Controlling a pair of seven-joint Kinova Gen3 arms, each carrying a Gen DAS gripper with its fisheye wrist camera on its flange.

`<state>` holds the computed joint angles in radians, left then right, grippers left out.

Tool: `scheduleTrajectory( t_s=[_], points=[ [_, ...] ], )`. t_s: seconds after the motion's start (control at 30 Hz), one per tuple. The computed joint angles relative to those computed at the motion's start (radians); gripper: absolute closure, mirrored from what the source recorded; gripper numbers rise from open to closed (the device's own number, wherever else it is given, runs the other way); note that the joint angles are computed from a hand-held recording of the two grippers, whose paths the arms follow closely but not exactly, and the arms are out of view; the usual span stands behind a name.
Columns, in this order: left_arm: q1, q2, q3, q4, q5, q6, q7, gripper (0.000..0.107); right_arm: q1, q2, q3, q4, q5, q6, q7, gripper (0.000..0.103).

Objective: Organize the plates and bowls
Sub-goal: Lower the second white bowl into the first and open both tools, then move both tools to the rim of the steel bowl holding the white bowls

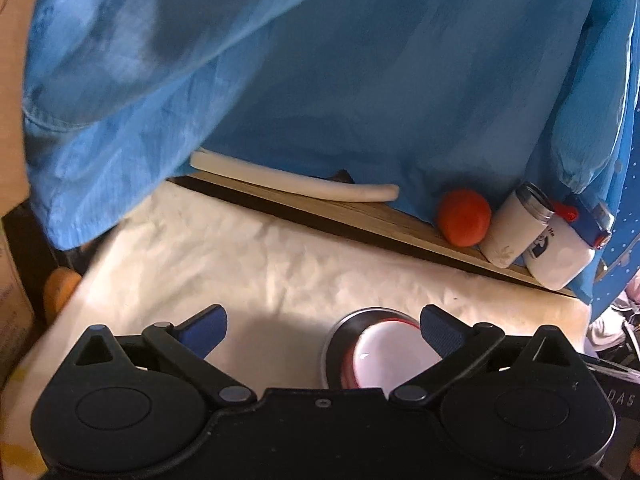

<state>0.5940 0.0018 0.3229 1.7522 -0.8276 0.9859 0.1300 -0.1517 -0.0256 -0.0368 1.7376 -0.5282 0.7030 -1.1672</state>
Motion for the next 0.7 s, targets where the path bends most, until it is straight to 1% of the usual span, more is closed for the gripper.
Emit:
scheduleTrajectory(
  t_s=[0.13, 0.2, 0.27, 0.33, 0.47, 0.7],
  points=[
    [-0.011, -0.014, -0.003, 0.027, 0.026, -0.011, 0.002, 0.005, -0.008, -0.004, -0.013, 0.008, 0.098, -0.024, -0.073, 0.000],
    [-0.012, -0.010, 0.003, 0.030, 0.034, 0.012, 0.012, 0.005, -0.012, -0.002, -0.016, 0.009, 0.129, -0.028, -0.101, 0.000],
    [-0.012, -0.003, 0.003, 0.029, 0.046, 0.029, 0.011, 0.005, -0.019, -0.002, -0.025, 0.011, 0.182, -0.035, -0.150, 0.000],
    [-0.007, 0.001, 0.004, 0.033, 0.049, 0.043, 0.019, 0.005, -0.025, 0.004, -0.028, 0.007, 0.218, -0.026, -0.181, 0.000],
    [-0.001, 0.004, 0.000, 0.040, 0.068, 0.052, 0.017, 0.005, -0.035, 0.010, -0.032, 0.007, 0.254, -0.016, -0.212, 0.000],
    [-0.002, 0.017, -0.015, 0.030, 0.128, 0.051, -0.041, 0.005, -0.045, 0.038, -0.039, -0.015, 0.314, 0.020, -0.282, 0.000]
  ],
)
